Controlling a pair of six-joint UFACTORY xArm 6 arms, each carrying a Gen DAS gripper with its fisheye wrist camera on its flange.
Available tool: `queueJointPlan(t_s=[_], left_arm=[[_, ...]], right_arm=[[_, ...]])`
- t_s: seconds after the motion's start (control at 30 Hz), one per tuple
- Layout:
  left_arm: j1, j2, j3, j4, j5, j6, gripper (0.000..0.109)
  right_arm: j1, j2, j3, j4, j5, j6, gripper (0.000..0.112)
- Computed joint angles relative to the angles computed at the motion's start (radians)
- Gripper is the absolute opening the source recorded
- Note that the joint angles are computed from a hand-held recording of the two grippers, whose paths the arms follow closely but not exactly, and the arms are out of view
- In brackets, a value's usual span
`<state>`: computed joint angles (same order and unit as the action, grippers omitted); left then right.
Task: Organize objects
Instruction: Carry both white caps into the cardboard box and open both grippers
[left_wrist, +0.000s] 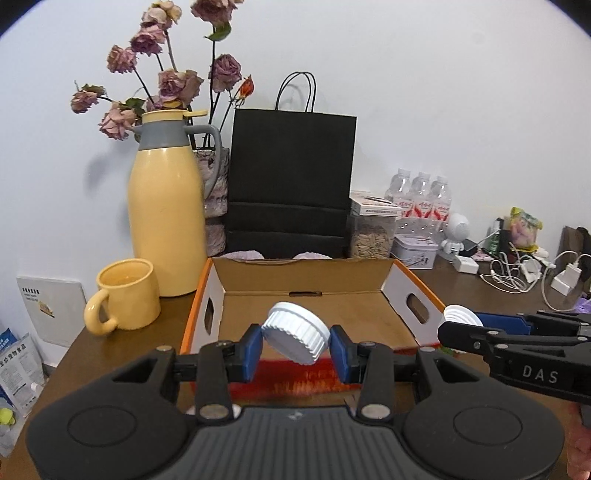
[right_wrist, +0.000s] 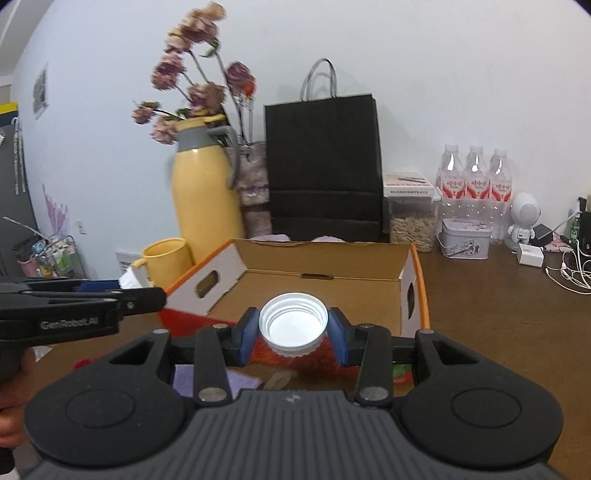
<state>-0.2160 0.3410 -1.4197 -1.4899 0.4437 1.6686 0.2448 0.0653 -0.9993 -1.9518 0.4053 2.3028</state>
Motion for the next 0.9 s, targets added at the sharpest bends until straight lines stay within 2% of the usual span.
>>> queueJointPlan(t_s=[0.13, 0.3, 0.47, 0.53, 0.67, 0.9], left_arm=[[-0.032, 0.103, -0.131, 0.143, -0.04, -0.16, 0.038], [-0.066, 0.241, -0.293, 0.324, -0.085, -0.349, 0.038], [-0.081, 0.408, -0.497, 0.617, -0.086, -0.652, 0.038], [-0.082, 0.486, -0.594, 0.751, -0.076, -0.786, 0.038], [-0.081, 0.595, -0.74, 0.919, -0.028, -0.951, 0.038], [-0.074, 0.749, -0.97, 1.07, 0.06, -1.087, 0.038]], right_arm=[[-0.069, 0.076, -0.088, 0.029, -0.066, -0.044, 0.041], [-0.14, 0.198, -0.216, 0.124, -0.145, -0.163, 0.041], [-0.177, 0.316, -0.327, 0.252, -0.181, -0.312, 0.041], [-0.187, 0.36, -0.366, 0.31, -0.192, -0.376, 0.041], [-0.202, 0.434, -0.431, 0.436, -0.206, -0.511, 0.041], [-0.221, 0.503, -0.487, 0.557, -0.211, -0.633, 0.041]])
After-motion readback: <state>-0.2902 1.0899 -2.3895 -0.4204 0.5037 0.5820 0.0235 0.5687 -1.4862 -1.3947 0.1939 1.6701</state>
